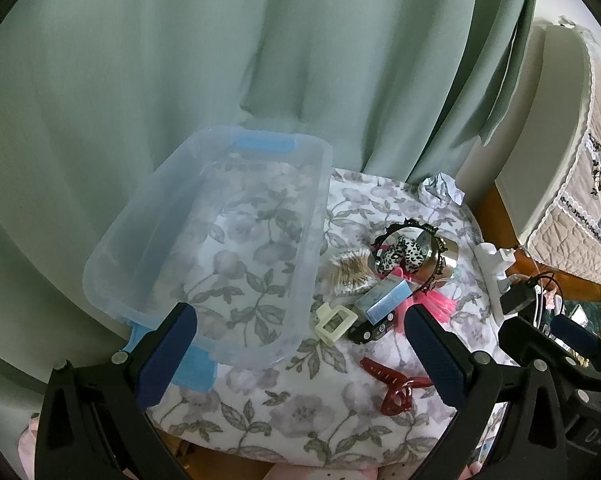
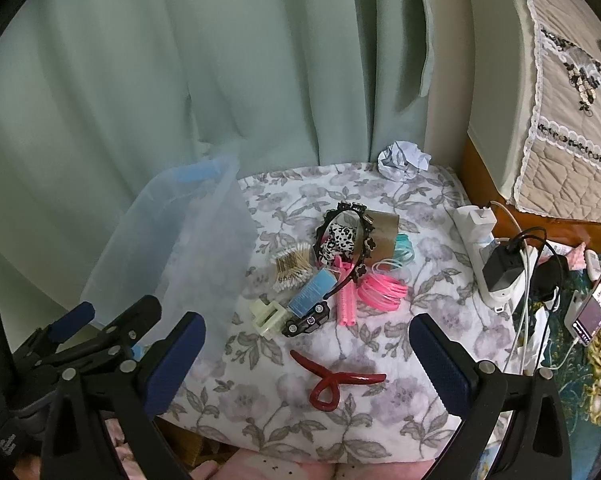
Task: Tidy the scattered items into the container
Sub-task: 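Move both tools toward the scattered items on the bed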
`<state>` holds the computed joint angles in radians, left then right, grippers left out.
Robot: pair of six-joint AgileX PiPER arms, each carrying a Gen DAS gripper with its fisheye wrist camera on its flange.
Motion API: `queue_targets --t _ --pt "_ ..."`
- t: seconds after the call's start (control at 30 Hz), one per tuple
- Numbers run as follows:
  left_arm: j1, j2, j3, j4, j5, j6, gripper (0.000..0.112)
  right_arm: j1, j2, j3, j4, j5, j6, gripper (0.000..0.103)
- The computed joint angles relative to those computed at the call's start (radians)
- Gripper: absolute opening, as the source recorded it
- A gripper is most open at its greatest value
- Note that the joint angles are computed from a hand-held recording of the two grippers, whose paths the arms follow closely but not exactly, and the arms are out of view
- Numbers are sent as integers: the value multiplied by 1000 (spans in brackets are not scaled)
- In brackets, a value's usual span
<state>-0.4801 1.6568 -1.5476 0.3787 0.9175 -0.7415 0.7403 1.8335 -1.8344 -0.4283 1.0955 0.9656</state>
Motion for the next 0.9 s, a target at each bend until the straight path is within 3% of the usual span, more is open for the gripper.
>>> queue_targets --t 0.37,0.57,0.9 --pt "-47 6 25 23 -98 22 103 -38 -127 203 -2 -167 -6 103" --pt "-109 63 -7 37 -97 35 103 -65 -190 285 -112 -181 56 103" --pt "-160 173 -80 -62 -87 145 103 -164 -217 383 -105 -226 42 103"
